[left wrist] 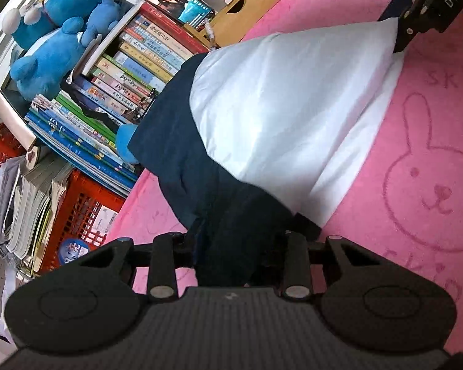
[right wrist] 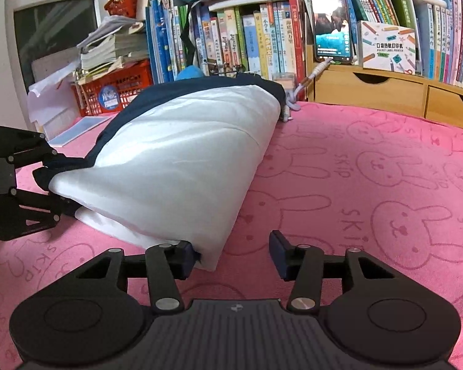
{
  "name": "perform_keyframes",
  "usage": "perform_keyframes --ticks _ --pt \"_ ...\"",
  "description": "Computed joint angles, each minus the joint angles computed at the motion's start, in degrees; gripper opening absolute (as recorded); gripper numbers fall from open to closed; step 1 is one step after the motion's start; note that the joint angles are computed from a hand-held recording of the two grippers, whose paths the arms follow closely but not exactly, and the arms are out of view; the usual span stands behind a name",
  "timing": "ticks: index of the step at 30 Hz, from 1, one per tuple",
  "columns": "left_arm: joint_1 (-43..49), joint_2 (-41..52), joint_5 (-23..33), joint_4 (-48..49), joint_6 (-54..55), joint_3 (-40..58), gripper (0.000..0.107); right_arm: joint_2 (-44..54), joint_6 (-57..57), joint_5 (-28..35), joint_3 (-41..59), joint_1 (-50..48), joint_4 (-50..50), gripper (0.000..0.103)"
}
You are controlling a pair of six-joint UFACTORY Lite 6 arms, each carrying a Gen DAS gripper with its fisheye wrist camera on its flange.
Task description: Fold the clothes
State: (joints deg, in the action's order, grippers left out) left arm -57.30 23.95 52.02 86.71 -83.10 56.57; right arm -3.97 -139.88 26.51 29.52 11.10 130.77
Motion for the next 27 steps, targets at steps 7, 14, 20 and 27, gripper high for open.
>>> perform_keyframes --ticks 7,14,20,27 --pt "0.3 -4.8 4.0 -5.0 1.4 -3.3 0.041 0.0 -0.1 -0.2 0.0 0.1 0.3 0.049" --pt "-2.2 -22.7 14.6 -17.8 -0.6 -13.0 0.062 0.0 -0.7 -0.6 0.1 0.2 0.8 0.050" --pt "-12.9 -34.3 11.1 -10.0 -26.1 -14.1 0.076 -0.3 -3.2 -1.5 -0.1 1.3 3.4 0.050" --pt "-5.8 -10.3 -6.2 10.4 -48.1 2.0 0.081 -0.4 -3.9 -1.7 -0.2 1.4 4.3 0.050"
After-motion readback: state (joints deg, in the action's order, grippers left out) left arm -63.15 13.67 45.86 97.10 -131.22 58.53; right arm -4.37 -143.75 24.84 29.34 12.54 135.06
